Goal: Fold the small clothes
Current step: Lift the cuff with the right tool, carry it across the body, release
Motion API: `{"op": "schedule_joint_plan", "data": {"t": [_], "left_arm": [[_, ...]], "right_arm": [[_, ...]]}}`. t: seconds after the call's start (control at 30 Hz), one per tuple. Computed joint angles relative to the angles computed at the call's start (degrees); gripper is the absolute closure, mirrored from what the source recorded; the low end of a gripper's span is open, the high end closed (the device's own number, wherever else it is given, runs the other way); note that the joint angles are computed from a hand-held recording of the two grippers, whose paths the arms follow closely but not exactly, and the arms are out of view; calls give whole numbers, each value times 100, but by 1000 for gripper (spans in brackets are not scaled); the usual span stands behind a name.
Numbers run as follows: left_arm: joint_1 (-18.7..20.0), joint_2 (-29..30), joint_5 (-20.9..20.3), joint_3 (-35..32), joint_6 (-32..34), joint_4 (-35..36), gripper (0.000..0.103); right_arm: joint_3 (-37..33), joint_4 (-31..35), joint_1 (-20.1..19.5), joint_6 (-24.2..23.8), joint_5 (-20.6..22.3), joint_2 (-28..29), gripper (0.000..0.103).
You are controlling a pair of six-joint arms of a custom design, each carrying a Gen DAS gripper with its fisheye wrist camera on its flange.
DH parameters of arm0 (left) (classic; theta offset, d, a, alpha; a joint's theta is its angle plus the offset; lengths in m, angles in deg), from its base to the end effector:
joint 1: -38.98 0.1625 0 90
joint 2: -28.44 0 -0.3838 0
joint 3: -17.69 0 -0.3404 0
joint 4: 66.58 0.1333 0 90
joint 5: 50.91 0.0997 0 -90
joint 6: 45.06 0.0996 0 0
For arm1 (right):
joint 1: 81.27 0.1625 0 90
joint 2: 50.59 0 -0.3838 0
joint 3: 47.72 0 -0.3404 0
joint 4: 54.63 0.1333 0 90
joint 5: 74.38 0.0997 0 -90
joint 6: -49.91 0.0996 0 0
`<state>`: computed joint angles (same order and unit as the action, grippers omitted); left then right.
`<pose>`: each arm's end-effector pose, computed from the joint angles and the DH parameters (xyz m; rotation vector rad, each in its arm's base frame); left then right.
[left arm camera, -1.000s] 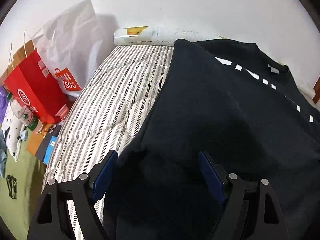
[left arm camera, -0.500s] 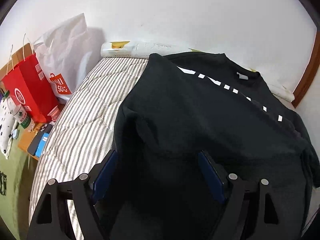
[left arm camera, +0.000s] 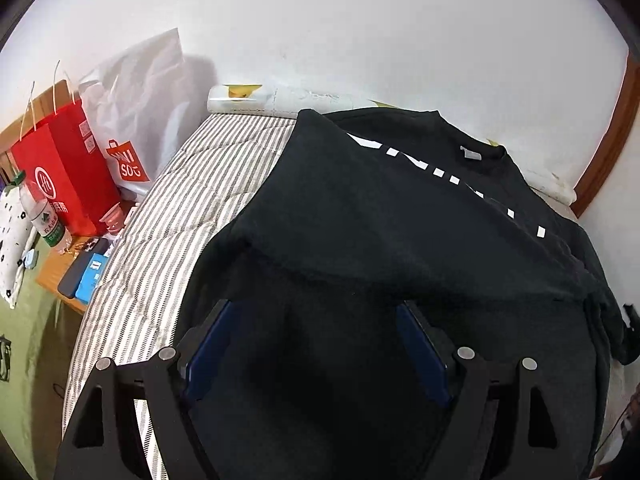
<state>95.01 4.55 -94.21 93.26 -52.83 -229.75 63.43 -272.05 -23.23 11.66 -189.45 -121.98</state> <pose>-0.2092 -0.6787 0.0238 0.3511 2.3731 -0.7917 -0.1759 -0.4541 0.4045 -0.2675 -1.7079 1.1116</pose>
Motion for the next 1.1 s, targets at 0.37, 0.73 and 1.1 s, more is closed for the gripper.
{"op": "schedule_joint_plan", "data": {"t": [0.37,0.73,1.1], "left_arm": [[130,-318,-444,390,64,-322,22],[332,-608,-786,592,98,-721,22],[633,-854,-894,889,230,-964,22]], "right_arm": [[-707,89,1280,2,-369,-345,87],[-2152,940,3182,-239,-406,1199,87],[-4259,2351,3705,419,171,3684,87]]}}
